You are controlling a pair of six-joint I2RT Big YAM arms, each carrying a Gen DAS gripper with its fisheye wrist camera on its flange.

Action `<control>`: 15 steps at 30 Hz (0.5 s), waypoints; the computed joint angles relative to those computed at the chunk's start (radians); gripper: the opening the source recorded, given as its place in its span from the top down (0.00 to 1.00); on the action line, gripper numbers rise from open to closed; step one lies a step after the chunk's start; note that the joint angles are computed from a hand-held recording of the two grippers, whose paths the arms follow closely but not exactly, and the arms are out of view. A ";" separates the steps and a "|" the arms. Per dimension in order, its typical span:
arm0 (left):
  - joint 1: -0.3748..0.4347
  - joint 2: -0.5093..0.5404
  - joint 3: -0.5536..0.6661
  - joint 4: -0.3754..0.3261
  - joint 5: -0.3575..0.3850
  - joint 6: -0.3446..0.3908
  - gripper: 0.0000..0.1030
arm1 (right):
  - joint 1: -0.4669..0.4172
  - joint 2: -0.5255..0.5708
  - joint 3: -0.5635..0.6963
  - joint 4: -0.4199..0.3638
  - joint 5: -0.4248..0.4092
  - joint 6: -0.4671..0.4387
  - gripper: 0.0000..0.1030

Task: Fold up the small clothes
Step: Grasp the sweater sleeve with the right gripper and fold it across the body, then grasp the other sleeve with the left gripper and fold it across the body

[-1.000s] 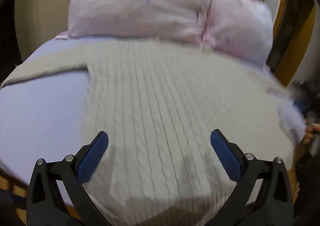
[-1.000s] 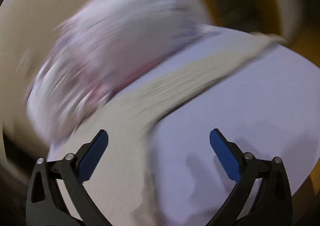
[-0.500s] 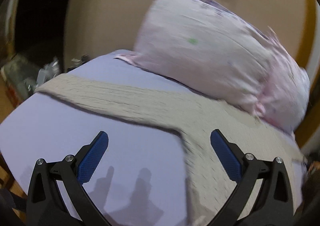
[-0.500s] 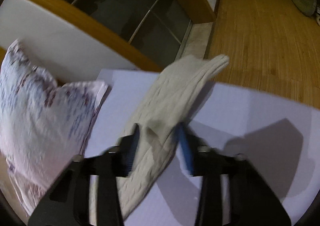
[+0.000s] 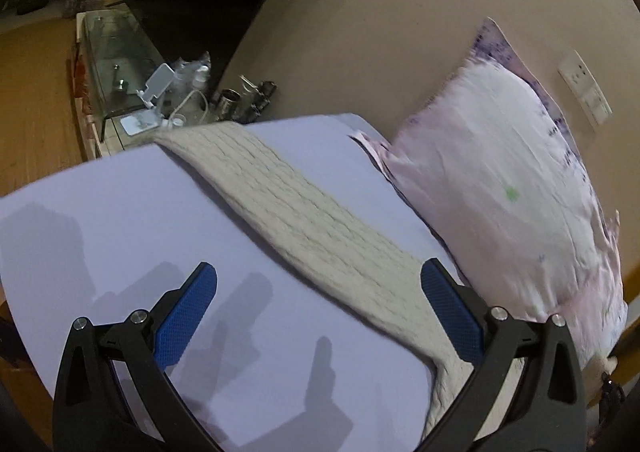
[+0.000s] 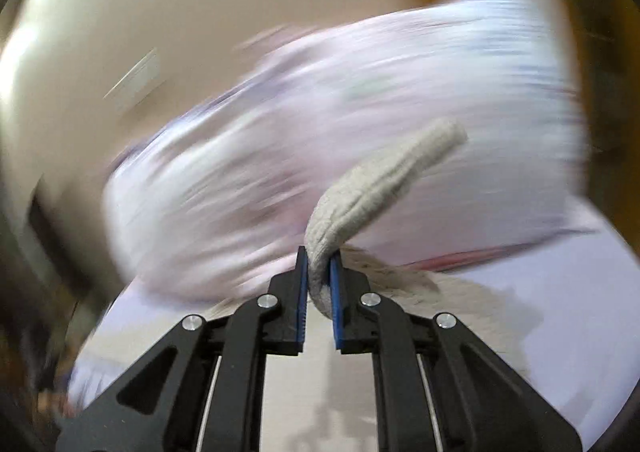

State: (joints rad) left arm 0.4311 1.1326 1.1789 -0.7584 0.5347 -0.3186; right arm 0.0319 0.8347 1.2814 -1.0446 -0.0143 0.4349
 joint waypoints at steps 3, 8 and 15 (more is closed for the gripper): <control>0.001 0.033 0.026 0.006 -0.010 -0.019 0.01 | 0.238 0.143 0.013 -0.017 -0.054 0.023 0.66; 0.012 0.120 0.086 0.001 0.017 -0.071 0.11 | 0.362 0.200 -0.021 -0.017 -0.171 0.078 0.29; 0.043 0.225 0.133 0.012 0.072 -0.194 0.31 | 0.312 0.009 -0.099 -0.070 -0.031 0.169 0.18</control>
State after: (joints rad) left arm 0.4740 1.3577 1.3118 -0.7464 0.6063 -0.5131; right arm 0.3440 0.8440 1.1820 -1.1144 -0.0450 0.6040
